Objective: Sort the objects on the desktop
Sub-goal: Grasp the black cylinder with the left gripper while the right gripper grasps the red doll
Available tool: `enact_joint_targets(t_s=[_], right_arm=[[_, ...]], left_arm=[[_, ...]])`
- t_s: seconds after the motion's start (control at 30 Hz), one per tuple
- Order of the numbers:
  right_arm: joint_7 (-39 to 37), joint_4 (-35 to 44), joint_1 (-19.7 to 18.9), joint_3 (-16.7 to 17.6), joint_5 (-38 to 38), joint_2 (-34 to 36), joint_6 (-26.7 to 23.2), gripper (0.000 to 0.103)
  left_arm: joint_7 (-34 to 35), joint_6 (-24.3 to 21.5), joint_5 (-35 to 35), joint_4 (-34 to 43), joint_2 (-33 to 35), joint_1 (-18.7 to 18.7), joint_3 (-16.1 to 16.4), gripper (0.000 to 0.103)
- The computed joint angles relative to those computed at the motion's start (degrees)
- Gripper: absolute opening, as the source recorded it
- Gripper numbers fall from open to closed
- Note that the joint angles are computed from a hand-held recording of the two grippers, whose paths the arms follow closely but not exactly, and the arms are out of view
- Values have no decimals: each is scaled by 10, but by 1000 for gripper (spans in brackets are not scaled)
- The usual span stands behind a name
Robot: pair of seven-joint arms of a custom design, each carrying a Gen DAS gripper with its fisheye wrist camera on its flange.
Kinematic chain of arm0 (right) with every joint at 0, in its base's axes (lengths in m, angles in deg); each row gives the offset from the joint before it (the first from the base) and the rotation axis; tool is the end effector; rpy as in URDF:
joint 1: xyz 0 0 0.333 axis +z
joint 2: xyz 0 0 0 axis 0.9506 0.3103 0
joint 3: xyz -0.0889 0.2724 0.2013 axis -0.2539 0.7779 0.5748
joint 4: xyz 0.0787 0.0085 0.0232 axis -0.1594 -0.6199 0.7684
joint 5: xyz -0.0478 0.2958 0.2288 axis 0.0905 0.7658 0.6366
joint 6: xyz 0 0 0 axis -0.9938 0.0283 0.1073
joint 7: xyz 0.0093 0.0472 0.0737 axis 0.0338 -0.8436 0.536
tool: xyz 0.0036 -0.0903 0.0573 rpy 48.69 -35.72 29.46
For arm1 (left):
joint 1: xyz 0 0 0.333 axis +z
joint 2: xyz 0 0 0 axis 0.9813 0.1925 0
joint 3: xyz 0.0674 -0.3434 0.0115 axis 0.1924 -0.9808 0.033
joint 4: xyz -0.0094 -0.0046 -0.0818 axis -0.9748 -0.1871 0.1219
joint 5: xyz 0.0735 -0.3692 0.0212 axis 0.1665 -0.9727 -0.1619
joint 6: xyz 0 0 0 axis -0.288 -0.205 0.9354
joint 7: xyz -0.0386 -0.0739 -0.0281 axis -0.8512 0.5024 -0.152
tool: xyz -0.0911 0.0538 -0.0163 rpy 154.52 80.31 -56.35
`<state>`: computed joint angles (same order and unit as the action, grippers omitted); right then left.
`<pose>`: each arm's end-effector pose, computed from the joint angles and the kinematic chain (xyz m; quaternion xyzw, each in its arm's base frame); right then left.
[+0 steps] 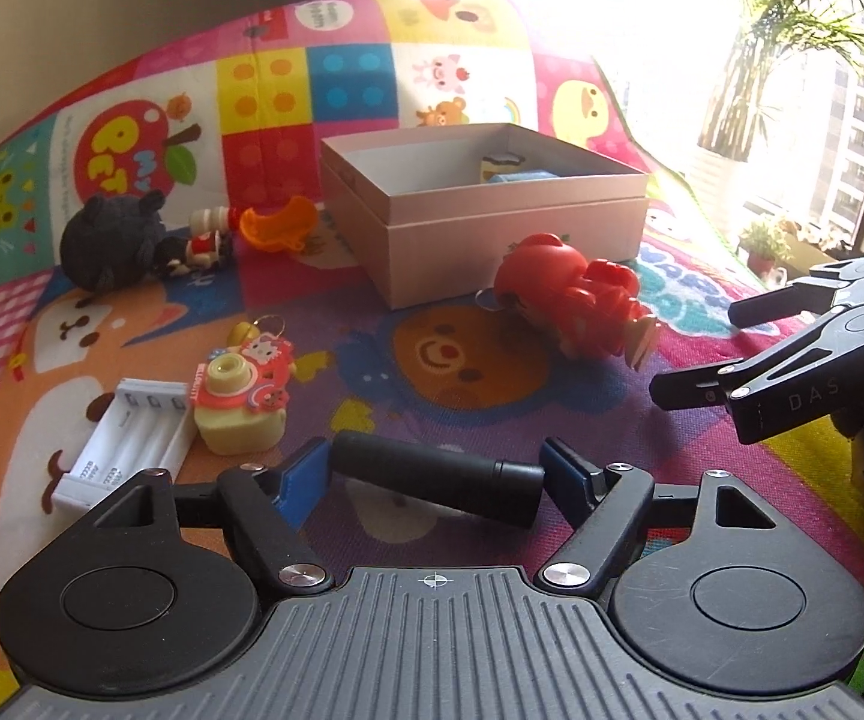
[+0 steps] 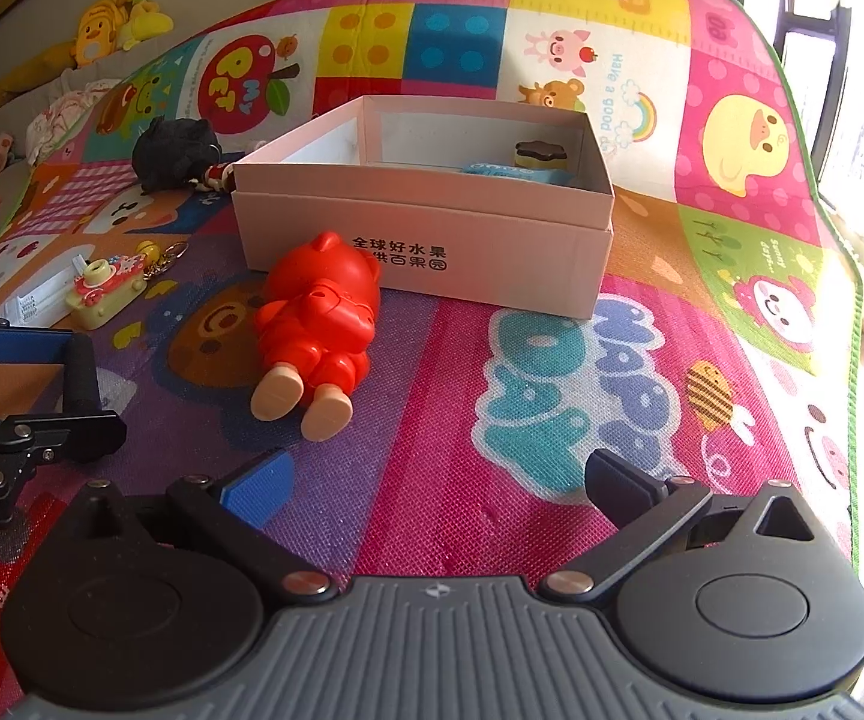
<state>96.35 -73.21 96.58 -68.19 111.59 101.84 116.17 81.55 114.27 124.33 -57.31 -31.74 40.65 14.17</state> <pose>0.6865 0.2689 0.2634 -0.7587 0.5158 -0.2309 0.3240 0.6394 -0.4923 0.2668 -0.5437 0.7187 -0.3407 0.2679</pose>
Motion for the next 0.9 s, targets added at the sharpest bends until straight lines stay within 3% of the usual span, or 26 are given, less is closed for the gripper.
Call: enact_joint_targets(t_s=[0.07,0.13,0.2,0.33,0.4,0.43,0.47,0.5,0.57,0.63,0.77,0.9], right_arm=[[-26,-5,-21,36,-20,-5,30,103],[-45,5,-19,43,-33,-5,41,103],[-53,33,5,20,-31,3,22,103],[-3,134,65,-69,-30,51,-78,100],[50,179,84,-112,-44,77,-128,85],[81,199,91,-130,-50,88,-157,82],[95,213,86,-129,-56,94,-176,73],[102,220,78,-123,-61,96,-189,58],[105,218,61,-101,-68,90,-206,49],[102,192,45,-78,-74,69,-202,49],[62,102,3,-11,-78,9,-149,49],[-1,19,-53,65,-56,-45,-126,49]], left_arm=[[-29,-3,15,-27,-16,-16,17,81],[-67,1,37,-52,-32,-26,29,81],[-94,1,54,-68,-42,-27,30,81],[-135,7,87,-81,-51,-21,24,81],[-141,10,97,-79,-51,-15,17,83],[-140,19,102,-78,-50,-10,13,88],[-143,29,109,-76,-49,-7,12,91],[-147,40,117,-75,-48,-6,14,95],[-145,43,125,-70,-45,-6,14,96],[-129,42,113,-67,-42,3,2,96],[-107,31,81,-65,-39,12,-10,96],[-74,3,51,-62,-38,12,-18,87]])
